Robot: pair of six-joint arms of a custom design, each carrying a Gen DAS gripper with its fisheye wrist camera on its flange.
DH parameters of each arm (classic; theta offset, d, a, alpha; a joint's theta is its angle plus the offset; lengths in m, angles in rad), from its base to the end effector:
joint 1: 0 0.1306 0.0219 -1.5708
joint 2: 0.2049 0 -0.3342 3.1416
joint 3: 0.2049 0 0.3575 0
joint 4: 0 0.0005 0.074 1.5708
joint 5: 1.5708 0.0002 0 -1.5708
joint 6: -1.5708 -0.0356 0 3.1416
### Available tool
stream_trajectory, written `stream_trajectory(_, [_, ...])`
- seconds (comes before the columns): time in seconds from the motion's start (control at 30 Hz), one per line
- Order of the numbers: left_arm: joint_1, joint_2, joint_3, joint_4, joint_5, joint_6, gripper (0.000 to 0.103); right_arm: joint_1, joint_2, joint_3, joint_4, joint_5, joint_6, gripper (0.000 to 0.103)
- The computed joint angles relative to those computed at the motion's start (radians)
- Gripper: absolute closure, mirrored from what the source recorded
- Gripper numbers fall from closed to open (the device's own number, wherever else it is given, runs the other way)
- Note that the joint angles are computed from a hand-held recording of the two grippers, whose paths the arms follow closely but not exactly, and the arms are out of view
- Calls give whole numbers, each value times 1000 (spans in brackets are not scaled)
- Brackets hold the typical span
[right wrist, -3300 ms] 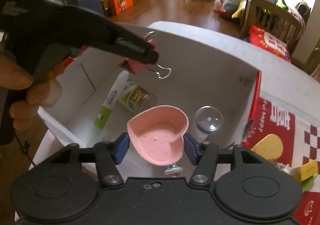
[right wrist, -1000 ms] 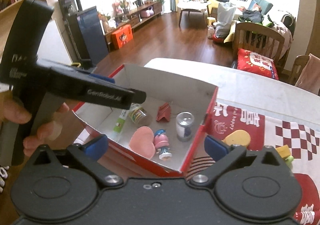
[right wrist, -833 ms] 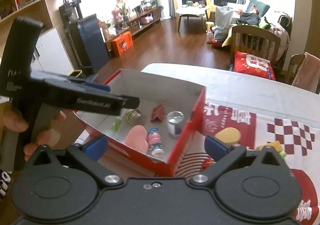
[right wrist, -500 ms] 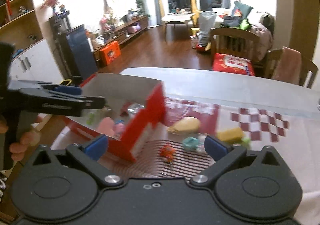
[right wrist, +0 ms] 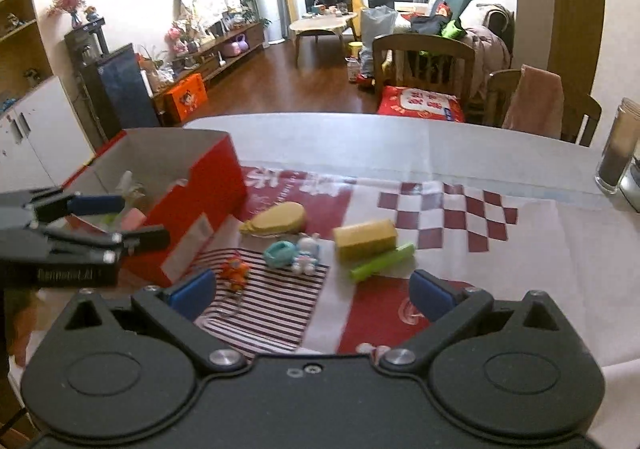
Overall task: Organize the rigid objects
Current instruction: 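Withdraw both tools from the shoebox back over the table items, then close left tool on the red dragon keychain while right tool grips the green tube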
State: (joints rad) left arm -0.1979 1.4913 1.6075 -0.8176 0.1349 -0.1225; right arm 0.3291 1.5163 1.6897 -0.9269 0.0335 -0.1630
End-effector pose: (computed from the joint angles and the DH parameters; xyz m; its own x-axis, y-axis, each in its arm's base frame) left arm 0.4913 -0.1039 0.4330 -0.5918 0.2422 -0.7688 0.3707 0.9287 0.0072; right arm 0.4774 0.1613 0.4476 -0.6876 -0.0634 -0.7233 -0.1908 0.9769 0.0957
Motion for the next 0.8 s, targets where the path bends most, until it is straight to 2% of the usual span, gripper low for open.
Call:
stream_trajectory(0.17, [-46, 19, -47, 31, -28, 40, 23, -32, 31, -5, 14, 0, 72, 0])
stream_trajectory(0.43, [-97, 91, -74, 96, -150, 85, 23, -65, 158, 76, 12, 34, 78, 1])
stream_trajectory(0.57, [-107, 127, -67, 113, -189, 97, 23, -70, 226, 128, 0, 55, 70, 5])
stream_trajectory(0.67, [-112, 162, -41, 106, -209, 105, 23, -75, 280, 183, -19, 62, 48, 7])
stream_trajectory(0.8, [-116, 219, 18, 61, -233, 129, 23, -77, 349, 256, -53, 73, 26, 13])
